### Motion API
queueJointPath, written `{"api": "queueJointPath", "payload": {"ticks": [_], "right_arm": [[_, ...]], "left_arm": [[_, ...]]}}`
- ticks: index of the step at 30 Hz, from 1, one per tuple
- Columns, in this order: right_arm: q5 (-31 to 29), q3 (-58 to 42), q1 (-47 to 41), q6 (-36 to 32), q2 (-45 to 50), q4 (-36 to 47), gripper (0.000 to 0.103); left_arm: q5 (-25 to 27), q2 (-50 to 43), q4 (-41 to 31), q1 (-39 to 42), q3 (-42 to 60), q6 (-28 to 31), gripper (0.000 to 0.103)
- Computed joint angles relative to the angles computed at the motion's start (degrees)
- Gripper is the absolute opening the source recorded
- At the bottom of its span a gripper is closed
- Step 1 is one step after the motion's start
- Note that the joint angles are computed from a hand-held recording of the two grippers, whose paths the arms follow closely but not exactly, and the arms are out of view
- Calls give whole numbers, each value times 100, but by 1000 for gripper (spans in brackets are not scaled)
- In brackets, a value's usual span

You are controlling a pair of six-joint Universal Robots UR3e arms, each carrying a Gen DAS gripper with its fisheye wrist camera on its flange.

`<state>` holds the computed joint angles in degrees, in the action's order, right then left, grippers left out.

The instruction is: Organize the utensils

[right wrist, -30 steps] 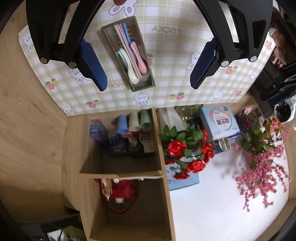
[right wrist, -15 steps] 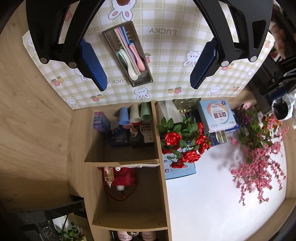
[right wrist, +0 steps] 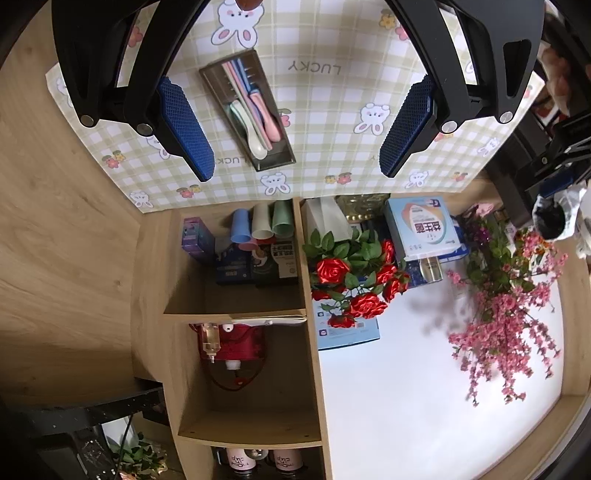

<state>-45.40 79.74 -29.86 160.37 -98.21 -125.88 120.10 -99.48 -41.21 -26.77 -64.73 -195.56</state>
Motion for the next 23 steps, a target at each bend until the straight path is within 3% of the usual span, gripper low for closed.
{"api": "queueJointPath", "payload": {"ticks": [23], "right_arm": [[41,-98,83,29,-60,25,88]], "left_arm": [[309,390,-75,-100,-252,-118,97]]}}
